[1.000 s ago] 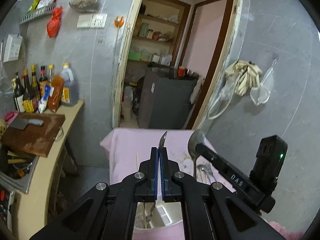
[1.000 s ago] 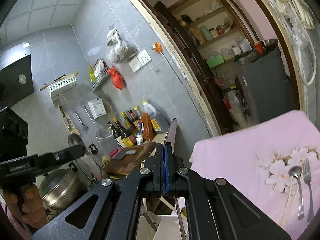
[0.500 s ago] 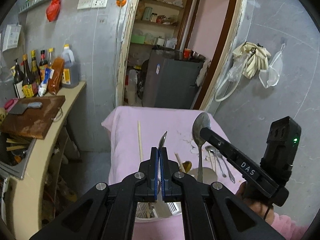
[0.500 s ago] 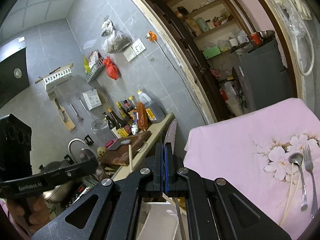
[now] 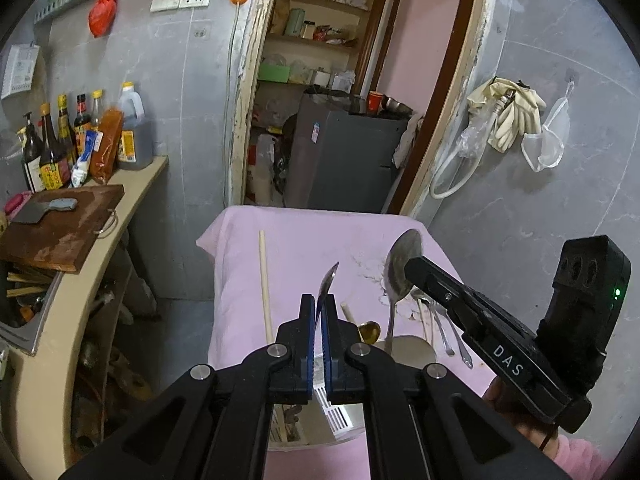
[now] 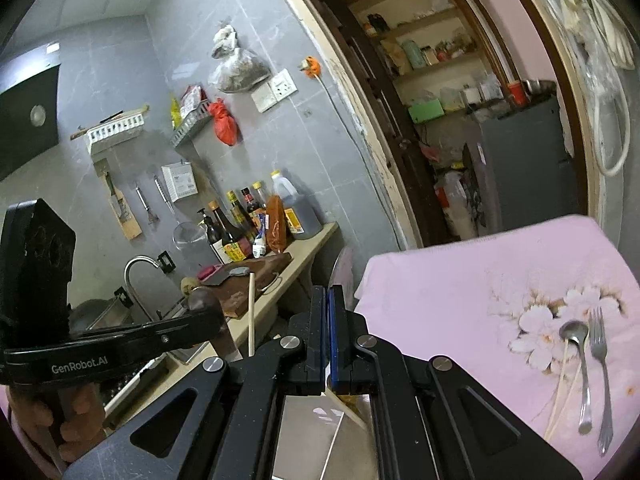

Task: Organize utensils
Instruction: 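Lower the knife into the caddy and open the left tool while right releases the spoon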

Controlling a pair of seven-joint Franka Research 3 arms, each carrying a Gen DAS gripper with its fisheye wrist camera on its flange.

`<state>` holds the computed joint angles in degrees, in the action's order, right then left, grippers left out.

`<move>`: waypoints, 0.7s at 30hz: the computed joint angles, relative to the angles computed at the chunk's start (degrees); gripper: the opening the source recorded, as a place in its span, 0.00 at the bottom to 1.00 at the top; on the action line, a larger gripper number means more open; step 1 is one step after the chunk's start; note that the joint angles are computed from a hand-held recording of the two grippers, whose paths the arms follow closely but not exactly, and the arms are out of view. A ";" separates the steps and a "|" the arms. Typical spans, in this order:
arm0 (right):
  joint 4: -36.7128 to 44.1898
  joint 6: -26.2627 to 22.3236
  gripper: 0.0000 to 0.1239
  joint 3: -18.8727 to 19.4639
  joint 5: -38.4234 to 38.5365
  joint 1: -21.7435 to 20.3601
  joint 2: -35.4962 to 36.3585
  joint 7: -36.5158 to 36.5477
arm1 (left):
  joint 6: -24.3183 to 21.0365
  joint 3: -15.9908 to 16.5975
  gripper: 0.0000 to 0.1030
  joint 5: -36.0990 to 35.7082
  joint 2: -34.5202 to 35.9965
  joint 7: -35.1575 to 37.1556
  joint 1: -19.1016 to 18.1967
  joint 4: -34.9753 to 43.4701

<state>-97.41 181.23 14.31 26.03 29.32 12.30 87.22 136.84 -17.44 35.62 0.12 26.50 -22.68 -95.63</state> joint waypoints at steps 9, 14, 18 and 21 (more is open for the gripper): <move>-0.82 -0.26 0.02 -0.22 0.38 0.12 -0.13 1.34 | -0.90 -0.31 0.04 -3.21 -0.85 2.91 -0.13 -1.42; -2.56 -0.59 0.02 -1.74 -0.77 1.16 -1.31 3.57 | -0.34 -0.19 0.04 -4.61 -0.18 2.46 0.01 -0.93; -3.34 -0.95 0.02 -1.45 -0.61 0.63 -2.13 3.47 | -1.04 -0.22 0.04 -4.43 0.63 2.80 -0.25 0.09; -4.32 -1.03 0.02 -1.84 -0.84 0.69 -3.17 3.92 | -2.07 -0.19 0.04 -4.96 1.36 3.10 -0.58 1.27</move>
<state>-101.73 180.21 12.47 25.19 30.01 9.13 91.14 134.77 -17.64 30.66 1.48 29.60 -23.26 -94.35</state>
